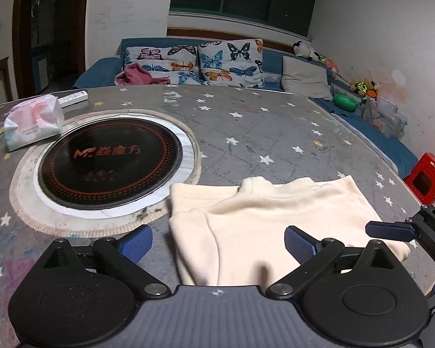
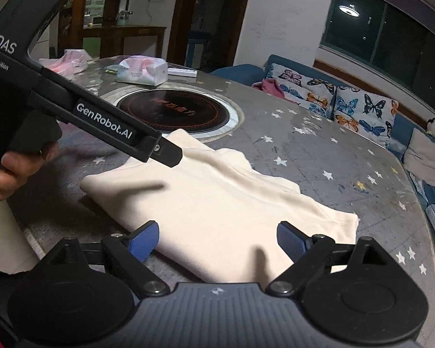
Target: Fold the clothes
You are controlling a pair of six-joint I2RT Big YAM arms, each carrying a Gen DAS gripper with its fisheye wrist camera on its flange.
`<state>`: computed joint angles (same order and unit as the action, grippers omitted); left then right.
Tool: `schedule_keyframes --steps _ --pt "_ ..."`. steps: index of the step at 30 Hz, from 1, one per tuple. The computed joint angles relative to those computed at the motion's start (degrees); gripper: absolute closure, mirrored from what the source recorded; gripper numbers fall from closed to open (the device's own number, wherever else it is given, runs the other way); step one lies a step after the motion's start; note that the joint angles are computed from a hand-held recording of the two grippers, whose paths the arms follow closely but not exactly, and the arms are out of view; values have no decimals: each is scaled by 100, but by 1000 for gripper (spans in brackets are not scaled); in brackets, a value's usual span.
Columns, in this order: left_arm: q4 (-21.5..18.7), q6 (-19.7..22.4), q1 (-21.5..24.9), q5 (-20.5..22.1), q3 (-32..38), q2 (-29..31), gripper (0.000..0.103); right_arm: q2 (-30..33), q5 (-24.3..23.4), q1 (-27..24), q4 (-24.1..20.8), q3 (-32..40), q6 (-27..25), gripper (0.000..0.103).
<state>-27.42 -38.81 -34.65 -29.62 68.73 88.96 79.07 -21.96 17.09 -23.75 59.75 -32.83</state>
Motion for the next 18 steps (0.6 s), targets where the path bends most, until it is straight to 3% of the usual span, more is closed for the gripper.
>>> schedule_keyframes --steps 18 --pt "-352 -198 -329 -264 -77 -139 0 -347 219 107 116 -340 25 9"
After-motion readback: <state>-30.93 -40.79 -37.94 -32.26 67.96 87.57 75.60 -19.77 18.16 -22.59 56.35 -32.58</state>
